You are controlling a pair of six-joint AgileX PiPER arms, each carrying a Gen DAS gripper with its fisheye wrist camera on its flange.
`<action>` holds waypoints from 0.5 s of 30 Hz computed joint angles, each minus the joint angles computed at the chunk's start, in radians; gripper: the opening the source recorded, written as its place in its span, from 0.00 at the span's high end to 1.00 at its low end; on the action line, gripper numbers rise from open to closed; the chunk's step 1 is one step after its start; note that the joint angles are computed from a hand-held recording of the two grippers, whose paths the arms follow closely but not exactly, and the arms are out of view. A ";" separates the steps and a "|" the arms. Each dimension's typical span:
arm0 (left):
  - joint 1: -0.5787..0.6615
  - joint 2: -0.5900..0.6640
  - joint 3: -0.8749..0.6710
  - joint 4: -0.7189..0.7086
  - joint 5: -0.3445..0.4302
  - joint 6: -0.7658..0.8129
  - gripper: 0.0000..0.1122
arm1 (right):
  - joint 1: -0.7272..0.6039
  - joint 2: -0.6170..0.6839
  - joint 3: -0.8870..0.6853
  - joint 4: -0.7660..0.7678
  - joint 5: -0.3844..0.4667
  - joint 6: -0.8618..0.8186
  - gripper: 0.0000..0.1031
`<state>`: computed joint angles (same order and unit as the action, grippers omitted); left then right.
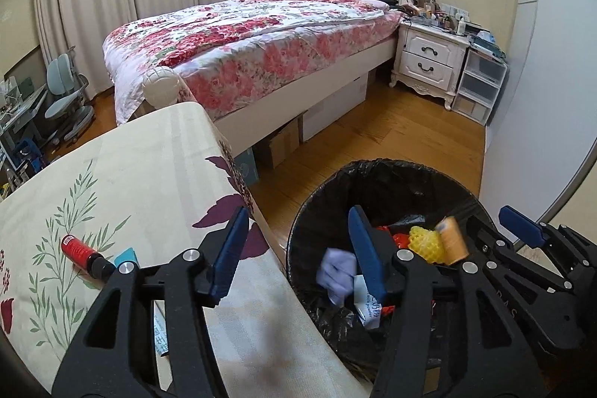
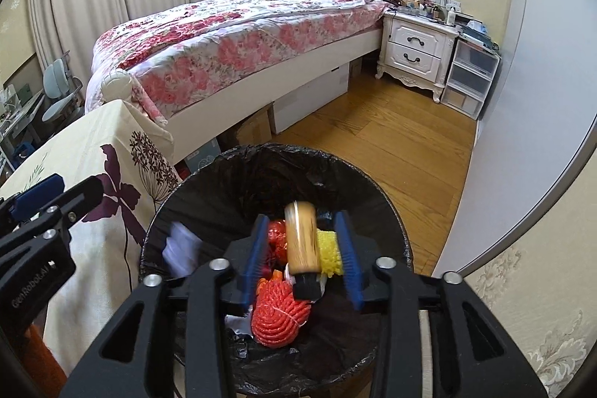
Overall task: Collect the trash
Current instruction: 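Carry the cloth and amber bottle over the bin and open both tools, then grasp the red can with the left tool while the right tool grasps the teal tube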
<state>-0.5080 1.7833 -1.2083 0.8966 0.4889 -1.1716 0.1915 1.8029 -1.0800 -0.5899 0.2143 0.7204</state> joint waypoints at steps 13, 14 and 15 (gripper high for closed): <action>0.052 -0.078 0.075 0.028 0.045 -0.050 0.36 | 0.044 -0.026 0.004 0.040 0.007 -0.042 0.58; 0.059 -0.086 0.085 0.026 0.050 -0.049 0.36 | 0.052 -0.025 0.001 0.056 0.008 -0.058 0.57; 0.067 -0.093 0.093 0.024 0.057 -0.047 0.36 | 0.060 -0.023 -0.001 0.072 0.008 -0.073 0.57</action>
<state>-0.4405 1.6903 -1.1154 0.9211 0.5460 -1.2189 0.2518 1.7796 -1.0809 -0.5184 0.2228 0.6469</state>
